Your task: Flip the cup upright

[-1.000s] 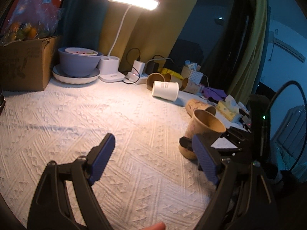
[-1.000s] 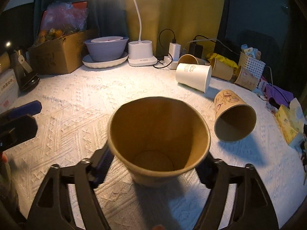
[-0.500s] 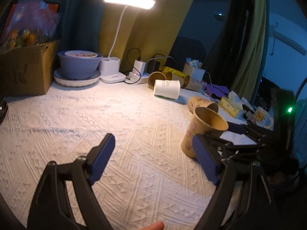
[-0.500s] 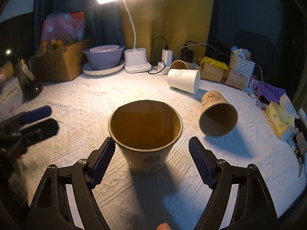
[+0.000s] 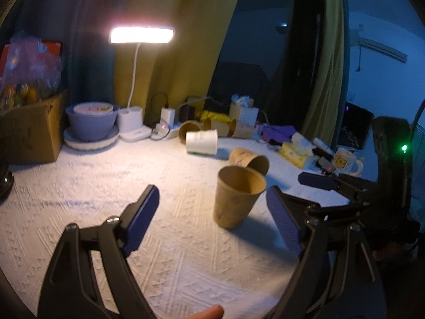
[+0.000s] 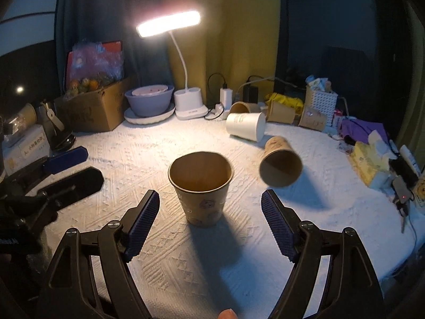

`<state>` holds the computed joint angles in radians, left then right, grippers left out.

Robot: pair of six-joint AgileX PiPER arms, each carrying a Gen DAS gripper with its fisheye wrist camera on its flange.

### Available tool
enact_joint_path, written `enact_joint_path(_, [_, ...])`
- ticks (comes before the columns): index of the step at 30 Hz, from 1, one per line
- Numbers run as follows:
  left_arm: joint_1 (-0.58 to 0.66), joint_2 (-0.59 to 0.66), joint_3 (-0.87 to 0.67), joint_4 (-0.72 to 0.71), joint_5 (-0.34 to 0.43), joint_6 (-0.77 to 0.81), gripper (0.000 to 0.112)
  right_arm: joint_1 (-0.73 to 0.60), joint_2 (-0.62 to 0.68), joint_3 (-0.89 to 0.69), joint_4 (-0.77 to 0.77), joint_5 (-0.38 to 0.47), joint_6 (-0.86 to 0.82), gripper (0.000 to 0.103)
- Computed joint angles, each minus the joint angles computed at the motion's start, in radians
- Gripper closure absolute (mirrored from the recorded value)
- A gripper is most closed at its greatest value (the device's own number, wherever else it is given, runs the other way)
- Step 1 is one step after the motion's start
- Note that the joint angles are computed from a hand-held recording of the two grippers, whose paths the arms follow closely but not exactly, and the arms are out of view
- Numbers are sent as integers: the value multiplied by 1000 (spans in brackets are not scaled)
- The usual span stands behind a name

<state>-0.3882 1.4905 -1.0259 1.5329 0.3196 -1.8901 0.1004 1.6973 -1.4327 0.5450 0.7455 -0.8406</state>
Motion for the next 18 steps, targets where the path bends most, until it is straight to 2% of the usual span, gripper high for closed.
enact_joint_path(8, [-66, -42, -37, -50, 76, 80, 28, -58, -65, -17, 41, 22, -26, 21])
enact_joint_path(10, [-77, -48, -48, -61, 84, 96, 16, -70, -83, -19, 56, 27, -32, 21])
enact_joint_path(18, [-138, -57, -99, -109, 141, 189, 15, -133, -136, -47, 123, 62, -64, 21])
